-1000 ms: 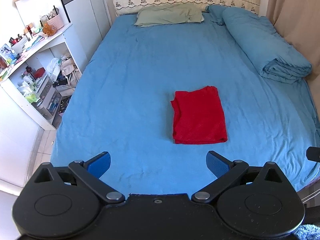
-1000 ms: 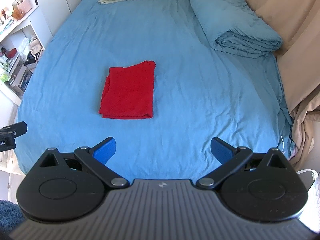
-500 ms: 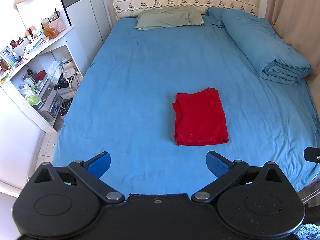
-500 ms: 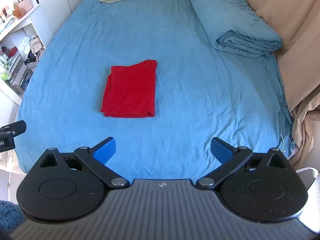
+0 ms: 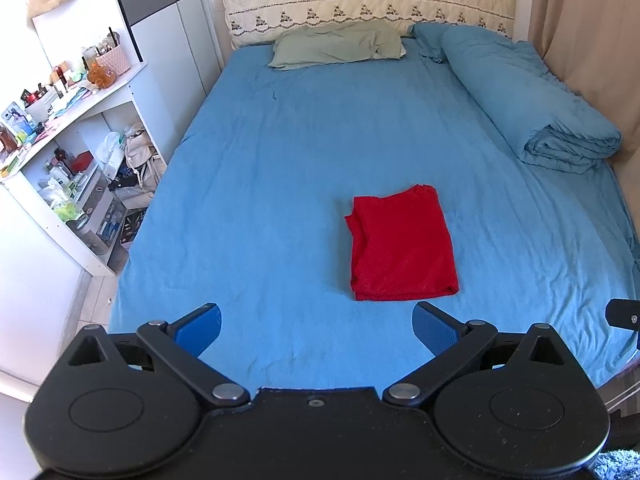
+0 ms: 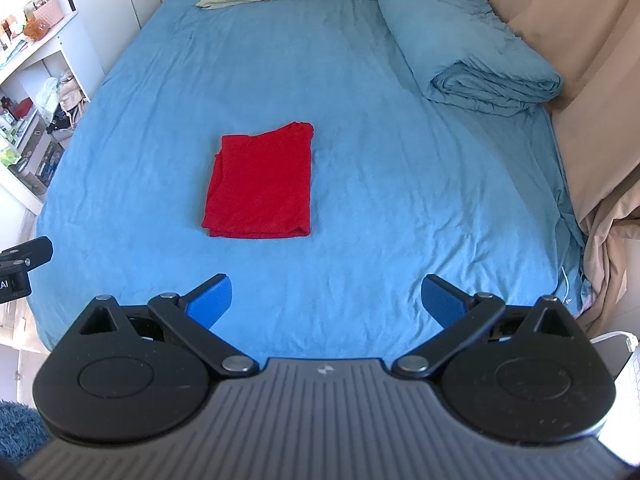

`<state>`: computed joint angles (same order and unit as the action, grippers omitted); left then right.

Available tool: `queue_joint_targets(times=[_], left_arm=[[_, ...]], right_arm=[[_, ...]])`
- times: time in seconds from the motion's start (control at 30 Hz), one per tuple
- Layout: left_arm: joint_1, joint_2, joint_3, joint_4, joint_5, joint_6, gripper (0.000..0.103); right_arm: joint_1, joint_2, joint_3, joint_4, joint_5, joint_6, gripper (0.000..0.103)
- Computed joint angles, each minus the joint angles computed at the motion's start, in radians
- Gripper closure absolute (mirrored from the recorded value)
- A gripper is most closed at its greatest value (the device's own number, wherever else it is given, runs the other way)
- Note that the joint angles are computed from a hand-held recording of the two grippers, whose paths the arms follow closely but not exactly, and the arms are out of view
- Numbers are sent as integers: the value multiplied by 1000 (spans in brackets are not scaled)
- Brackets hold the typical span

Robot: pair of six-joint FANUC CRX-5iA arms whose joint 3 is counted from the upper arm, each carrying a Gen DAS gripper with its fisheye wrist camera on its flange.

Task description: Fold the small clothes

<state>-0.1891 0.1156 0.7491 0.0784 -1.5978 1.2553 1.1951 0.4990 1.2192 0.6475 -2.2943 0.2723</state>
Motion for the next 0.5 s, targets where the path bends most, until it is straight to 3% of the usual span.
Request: queue_joint_targets(times=[0.5], left_arm=[[-2,23,23,-6,-3,-3,0]], right_arm=[[-24,15,34,-2,-3,21,0]])
